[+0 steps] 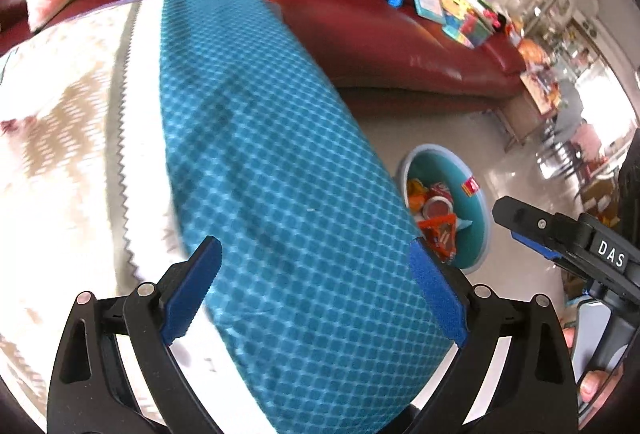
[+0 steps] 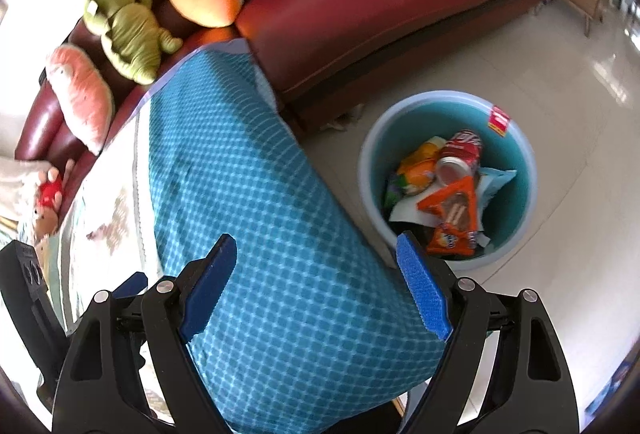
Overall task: Collect trash
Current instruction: 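Swing both open tools back over the bed toward the remaining packets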
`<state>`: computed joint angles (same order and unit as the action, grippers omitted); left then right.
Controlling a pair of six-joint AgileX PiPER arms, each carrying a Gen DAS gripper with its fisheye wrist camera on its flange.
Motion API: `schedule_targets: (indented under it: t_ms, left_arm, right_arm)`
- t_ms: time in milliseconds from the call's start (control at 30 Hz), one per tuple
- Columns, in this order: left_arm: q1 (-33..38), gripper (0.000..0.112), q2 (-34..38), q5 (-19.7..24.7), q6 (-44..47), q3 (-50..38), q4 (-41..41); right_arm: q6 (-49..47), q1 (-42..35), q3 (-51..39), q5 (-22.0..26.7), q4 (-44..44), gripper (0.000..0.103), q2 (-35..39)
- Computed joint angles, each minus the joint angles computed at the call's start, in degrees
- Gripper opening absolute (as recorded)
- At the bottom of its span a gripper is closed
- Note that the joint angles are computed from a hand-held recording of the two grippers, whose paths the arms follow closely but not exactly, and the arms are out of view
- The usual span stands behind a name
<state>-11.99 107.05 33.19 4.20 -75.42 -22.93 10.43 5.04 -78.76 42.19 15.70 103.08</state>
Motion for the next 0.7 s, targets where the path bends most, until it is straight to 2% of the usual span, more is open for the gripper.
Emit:
schedule_targets:
  t_ms: [200,400,600,700]
  left_arm:
    - [6.7,0.094,-3.5,-0.7,7.3,5.3,-6.1]
    - [15.3,0.095,-6.0,-0.6,16.1,10.1,-13.2]
    - [26.2,0.095,-6.8,0.5,22.8,12.5,-17.3]
    - [31.7,0.095,-6.5,1.5,25.3,12.2,-17.9]
  right_arm:
    - [5.4,6.5,-3.8,1.4,-4.3,0.078,1.8]
    - [9.9,13.4,-12.7,6.0,-9.0,0.078,6.6]
    - [9.8,20.0,-27.0,12.5,-9.0,0.079,15.5]
    - [8.4,22.8,-37.2,17.0,-7.9,0.079,21.6]
